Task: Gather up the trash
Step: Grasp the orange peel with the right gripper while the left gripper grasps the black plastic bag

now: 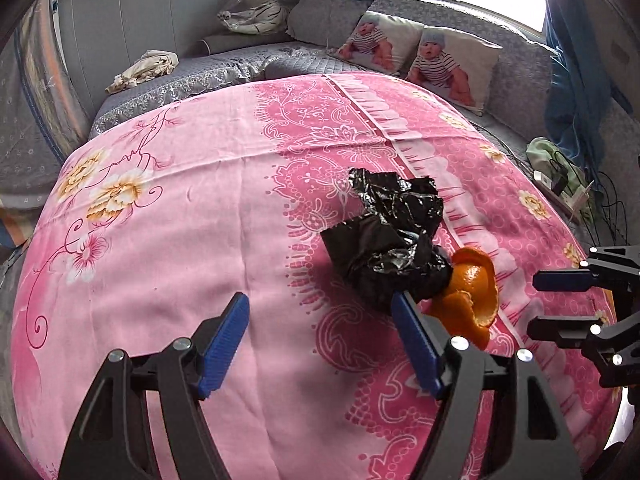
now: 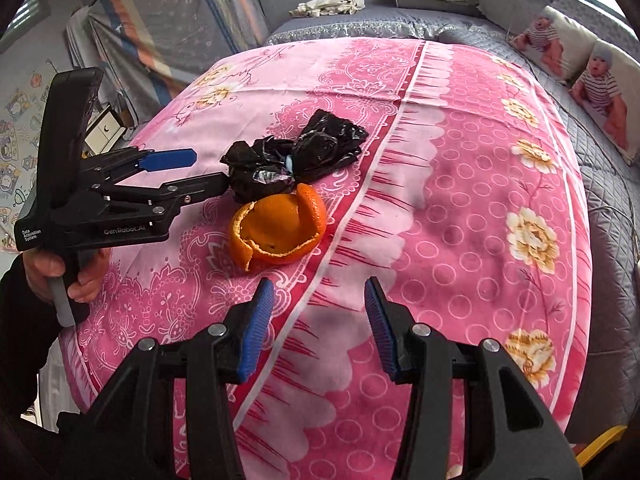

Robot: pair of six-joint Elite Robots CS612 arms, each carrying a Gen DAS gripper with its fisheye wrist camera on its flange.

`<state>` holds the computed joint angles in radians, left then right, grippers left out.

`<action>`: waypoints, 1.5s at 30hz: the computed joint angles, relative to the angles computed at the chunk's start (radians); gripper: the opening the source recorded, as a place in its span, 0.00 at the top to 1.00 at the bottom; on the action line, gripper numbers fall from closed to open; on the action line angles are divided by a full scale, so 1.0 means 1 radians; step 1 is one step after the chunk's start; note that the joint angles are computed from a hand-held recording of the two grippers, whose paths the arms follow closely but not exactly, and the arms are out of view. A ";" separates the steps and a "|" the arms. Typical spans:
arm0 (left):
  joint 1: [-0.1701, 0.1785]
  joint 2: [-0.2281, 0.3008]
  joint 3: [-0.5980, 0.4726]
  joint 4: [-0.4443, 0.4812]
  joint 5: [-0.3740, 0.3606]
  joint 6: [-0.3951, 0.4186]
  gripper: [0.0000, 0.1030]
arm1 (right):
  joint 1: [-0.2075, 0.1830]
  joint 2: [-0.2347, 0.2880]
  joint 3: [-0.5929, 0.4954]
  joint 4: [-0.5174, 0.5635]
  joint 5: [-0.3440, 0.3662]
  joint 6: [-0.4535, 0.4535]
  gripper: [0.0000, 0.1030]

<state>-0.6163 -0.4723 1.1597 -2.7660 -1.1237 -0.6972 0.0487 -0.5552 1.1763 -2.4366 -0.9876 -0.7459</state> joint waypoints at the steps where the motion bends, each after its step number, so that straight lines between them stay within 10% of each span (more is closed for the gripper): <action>1: 0.003 0.003 -0.007 0.003 -0.006 0.006 0.32 | 0.003 0.004 -0.007 0.002 -0.001 0.000 0.51; 37: 0.064 0.230 -0.503 0.106 -0.236 0.356 0.26 | 0.014 0.060 -0.119 0.118 0.081 0.005 0.40; 45: 0.074 0.373 -0.799 0.337 -0.253 0.373 0.28 | 0.020 0.074 -0.133 0.094 0.070 0.033 0.40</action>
